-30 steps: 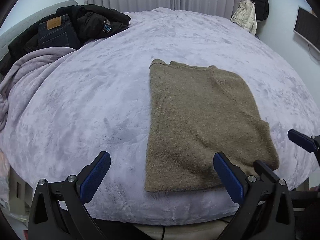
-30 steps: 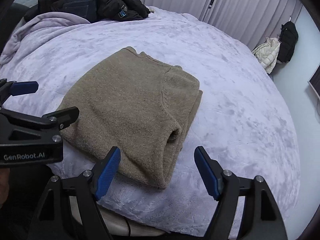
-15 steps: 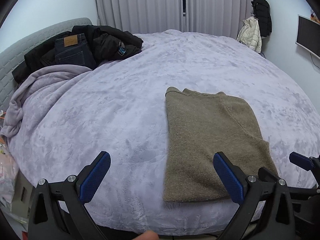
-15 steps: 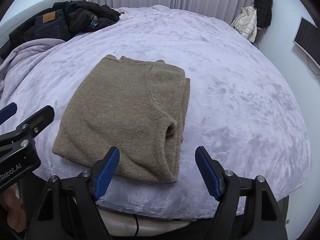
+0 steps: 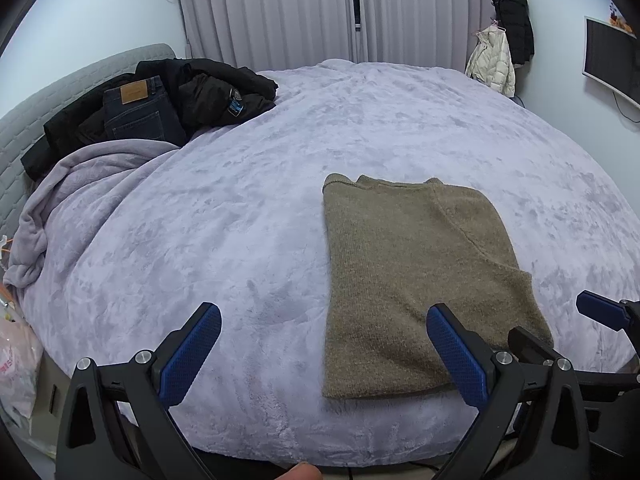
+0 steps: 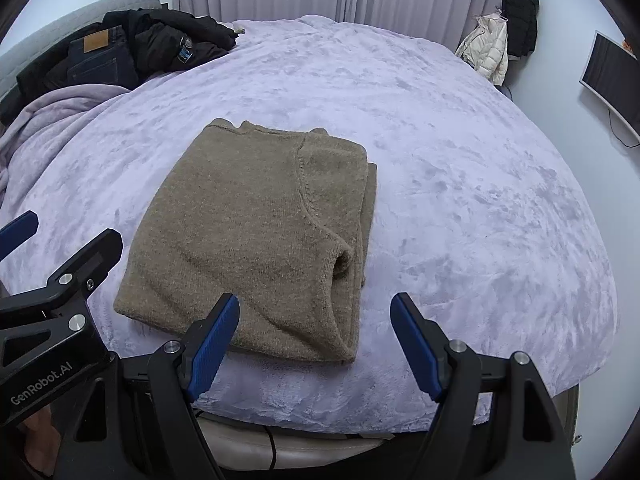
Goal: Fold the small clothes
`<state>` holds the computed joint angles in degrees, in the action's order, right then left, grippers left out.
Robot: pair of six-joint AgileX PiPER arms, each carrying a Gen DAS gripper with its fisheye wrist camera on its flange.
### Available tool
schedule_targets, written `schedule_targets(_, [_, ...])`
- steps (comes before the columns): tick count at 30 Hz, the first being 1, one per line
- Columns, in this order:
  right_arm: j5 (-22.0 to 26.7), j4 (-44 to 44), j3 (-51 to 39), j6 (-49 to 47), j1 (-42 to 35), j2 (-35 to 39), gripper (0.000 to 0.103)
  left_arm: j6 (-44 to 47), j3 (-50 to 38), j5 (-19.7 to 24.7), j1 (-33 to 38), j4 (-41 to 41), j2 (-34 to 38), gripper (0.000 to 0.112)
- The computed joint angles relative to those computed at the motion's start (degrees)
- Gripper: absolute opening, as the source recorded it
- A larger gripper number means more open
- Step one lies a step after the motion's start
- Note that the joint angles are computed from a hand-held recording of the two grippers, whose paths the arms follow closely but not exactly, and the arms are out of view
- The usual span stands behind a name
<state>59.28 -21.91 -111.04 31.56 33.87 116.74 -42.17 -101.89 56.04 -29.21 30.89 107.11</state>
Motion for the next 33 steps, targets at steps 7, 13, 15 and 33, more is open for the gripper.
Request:
schedule_targets(7, [0.64,-0.37,-0.89,-0.55,1.18,0.97,0.081,1.20,-0.18,-0.07,0.05,-0.83,0.18,0.103])
schedule_targets(13, [1.01,-0.22,-1.30,-0.53,1.32,1.54,0.081,1.54,-0.01,-0.26,0.07,-1.07,0.10,0.103])
schedule_targets(15, [0.84,-0.36,-1.14,-0.42,1.28,1.48,0.081,1.84,0.17,-0.46,0.25,-1.26,-0.02,0.103])
schedule_targets(33, [0.78,-0.30,-1.49,0.02,1.13,1.48,0.081,0.69,0.78,-1.06,-0.98,0.83,-0.57,0.103])
